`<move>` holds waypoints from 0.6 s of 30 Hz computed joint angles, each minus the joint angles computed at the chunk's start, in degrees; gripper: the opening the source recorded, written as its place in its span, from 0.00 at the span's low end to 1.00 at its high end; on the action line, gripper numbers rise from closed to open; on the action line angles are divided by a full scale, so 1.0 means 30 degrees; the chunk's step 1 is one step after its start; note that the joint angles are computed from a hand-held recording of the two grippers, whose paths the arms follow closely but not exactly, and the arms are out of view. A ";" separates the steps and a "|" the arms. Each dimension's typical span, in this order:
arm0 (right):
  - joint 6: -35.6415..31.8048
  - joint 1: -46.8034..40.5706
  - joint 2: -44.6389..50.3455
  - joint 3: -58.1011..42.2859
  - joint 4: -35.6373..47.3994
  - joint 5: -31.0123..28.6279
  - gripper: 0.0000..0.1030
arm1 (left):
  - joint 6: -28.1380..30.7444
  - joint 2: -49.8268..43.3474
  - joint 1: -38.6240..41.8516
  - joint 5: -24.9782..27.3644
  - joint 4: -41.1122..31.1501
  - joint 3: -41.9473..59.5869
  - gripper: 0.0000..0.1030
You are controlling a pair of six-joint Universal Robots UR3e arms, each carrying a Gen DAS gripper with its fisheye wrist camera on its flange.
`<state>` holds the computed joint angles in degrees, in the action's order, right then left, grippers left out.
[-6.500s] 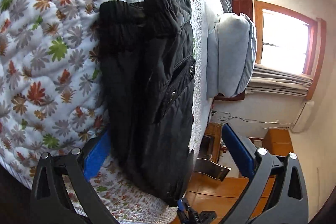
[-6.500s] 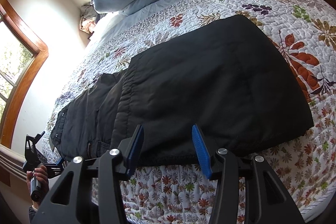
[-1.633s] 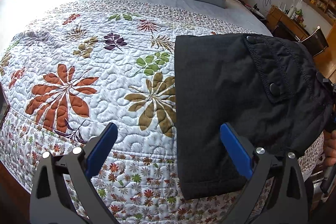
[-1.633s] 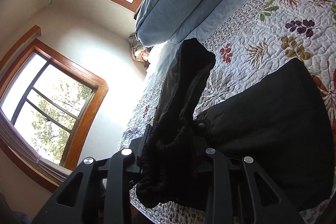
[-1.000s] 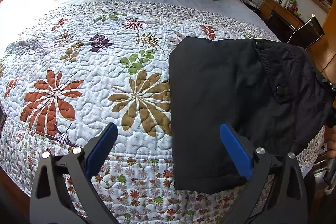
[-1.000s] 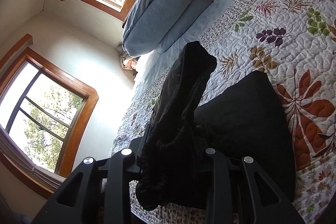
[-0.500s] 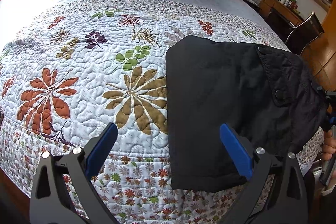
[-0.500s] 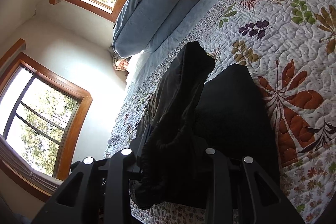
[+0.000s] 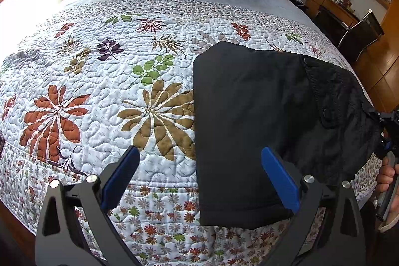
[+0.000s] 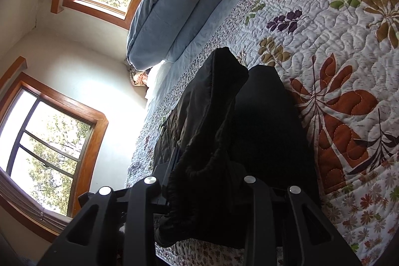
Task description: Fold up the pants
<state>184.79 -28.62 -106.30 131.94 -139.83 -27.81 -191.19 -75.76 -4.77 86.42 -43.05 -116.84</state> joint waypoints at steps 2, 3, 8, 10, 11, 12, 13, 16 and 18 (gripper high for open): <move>-0.0087 -0.0127 0.0034 0.0257 -0.0025 0.0039 0.30 | -0.0020 -0.0070 -0.0118 0.0080 0.0019 0.0071 0.95; -0.0102 -0.0210 0.0063 0.0410 -0.0086 0.0080 0.30 | -0.0031 -0.0108 -0.0173 0.0112 0.0014 0.0119 0.95; -0.0118 -0.0484 0.0377 0.1150 -0.0703 0.0222 0.30 | -0.0085 -0.0376 -0.0452 0.0295 0.0051 0.0363 0.95; -0.0138 -0.0627 0.0539 0.1494 -0.0928 0.0292 0.30 | -0.0124 -0.0474 -0.0543 0.0352 0.0089 0.0430 0.95; -0.0200 -0.0696 0.0600 0.1654 -0.1026 0.0312 0.30 | -0.0131 -0.0496 -0.0544 0.0342 0.0080 0.0444 0.95; -0.0245 -0.0756 0.0652 0.1834 -0.1149 0.0319 0.30 | -0.0142 -0.0539 -0.0567 0.0333 0.0064 0.0478 0.95; -0.0163 -0.0768 0.0800 0.1959 -0.1441 0.0361 0.30 | -0.0172 -0.0562 -0.0616 0.0350 0.0040 0.0522 0.95; -0.0483 -0.1044 0.0625 0.2435 -0.1362 0.0554 0.30 | -0.0220 -0.0668 -0.0758 0.0445 0.0083 0.0583 0.95; -0.0597 -0.1140 0.0596 0.2623 -0.1409 0.0642 0.30 | -0.0216 -0.0739 -0.0805 0.0448 0.0062 0.0612 0.95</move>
<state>183.00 -32.04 -104.52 139.81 -144.06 -25.89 -191.84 -77.98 -7.19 87.76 -42.86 -115.00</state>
